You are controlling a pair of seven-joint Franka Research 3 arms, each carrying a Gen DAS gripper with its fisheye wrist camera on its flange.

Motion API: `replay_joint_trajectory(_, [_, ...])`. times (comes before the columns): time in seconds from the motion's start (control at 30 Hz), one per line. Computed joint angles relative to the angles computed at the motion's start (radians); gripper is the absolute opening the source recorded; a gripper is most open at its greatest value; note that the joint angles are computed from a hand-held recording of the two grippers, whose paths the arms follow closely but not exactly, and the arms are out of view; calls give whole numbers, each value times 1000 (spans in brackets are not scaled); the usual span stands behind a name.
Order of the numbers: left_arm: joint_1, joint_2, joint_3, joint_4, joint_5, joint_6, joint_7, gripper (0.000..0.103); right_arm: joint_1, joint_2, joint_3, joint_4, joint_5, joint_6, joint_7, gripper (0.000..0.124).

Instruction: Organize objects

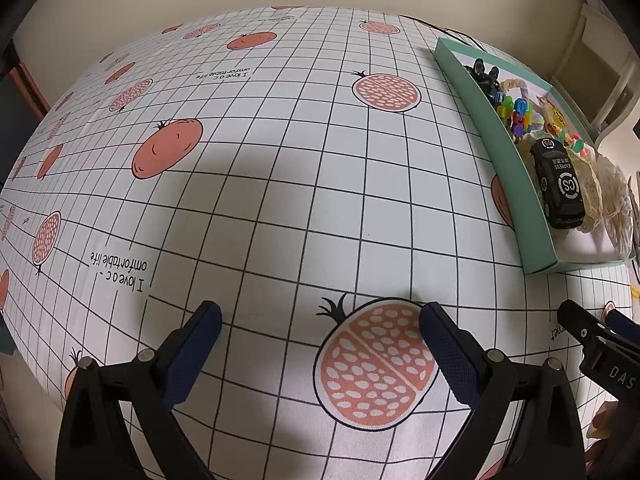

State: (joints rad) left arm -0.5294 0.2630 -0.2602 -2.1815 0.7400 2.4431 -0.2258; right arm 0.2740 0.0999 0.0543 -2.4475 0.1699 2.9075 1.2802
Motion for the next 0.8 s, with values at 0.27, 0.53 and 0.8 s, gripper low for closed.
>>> replay_joint_trajectory(0.27, [-6, 0, 0, 5, 10, -10, -12, 99, -10, -3, 3, -15, 33, 20, -40, 103])
replay_joint_trajectory(0.53, [-14, 38, 9, 56, 22, -29, -20, 99, -6, -12, 2, -25, 32, 23, -36, 103])
replay_joint_trajectory(0.8, [-16, 41, 12, 61, 19, -31, -16, 99, -4, -17, 3, -31, 30, 23, -32, 103])
